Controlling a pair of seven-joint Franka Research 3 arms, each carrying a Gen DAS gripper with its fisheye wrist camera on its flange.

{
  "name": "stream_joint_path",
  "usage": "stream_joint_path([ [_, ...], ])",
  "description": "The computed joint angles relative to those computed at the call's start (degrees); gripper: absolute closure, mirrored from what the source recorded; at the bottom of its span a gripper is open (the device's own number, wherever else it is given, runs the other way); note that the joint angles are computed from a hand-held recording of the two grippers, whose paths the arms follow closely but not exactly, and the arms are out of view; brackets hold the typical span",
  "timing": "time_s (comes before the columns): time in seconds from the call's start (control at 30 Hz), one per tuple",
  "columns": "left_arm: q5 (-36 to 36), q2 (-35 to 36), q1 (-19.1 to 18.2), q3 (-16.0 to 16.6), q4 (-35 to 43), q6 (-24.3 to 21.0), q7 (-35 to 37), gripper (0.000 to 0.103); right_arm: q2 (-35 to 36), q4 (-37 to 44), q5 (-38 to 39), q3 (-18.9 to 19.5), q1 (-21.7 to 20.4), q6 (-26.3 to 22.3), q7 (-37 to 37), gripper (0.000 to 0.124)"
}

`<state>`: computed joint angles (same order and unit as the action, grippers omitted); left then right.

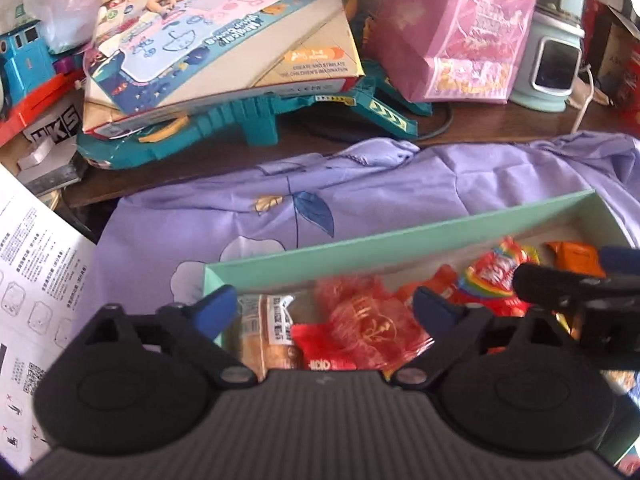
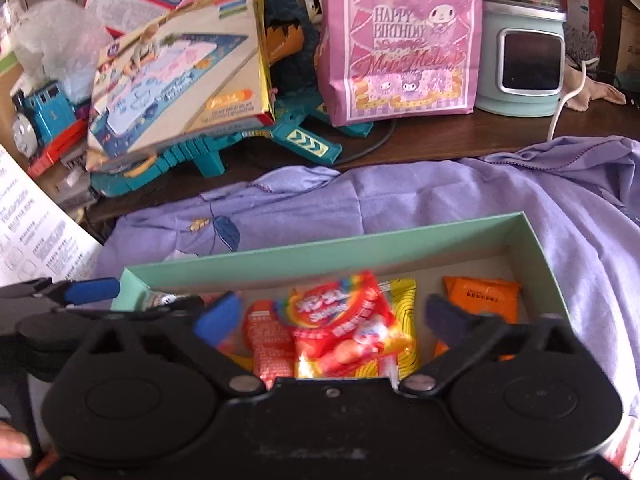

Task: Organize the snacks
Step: 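Carry both held snacks into the green tray and open both grippers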

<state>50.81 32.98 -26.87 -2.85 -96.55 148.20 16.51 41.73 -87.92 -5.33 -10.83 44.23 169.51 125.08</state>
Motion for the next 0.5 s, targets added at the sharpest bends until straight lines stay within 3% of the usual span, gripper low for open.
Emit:
stream_joint_path([
  [0.5, 0.96, -5.46, -0.52, -1.75, -5.88, -1.84, -1.31, 0.0, -7.63, -8.36, -5.87, -0.67, 2.08, -3.34, 3.23, 0.021],
])
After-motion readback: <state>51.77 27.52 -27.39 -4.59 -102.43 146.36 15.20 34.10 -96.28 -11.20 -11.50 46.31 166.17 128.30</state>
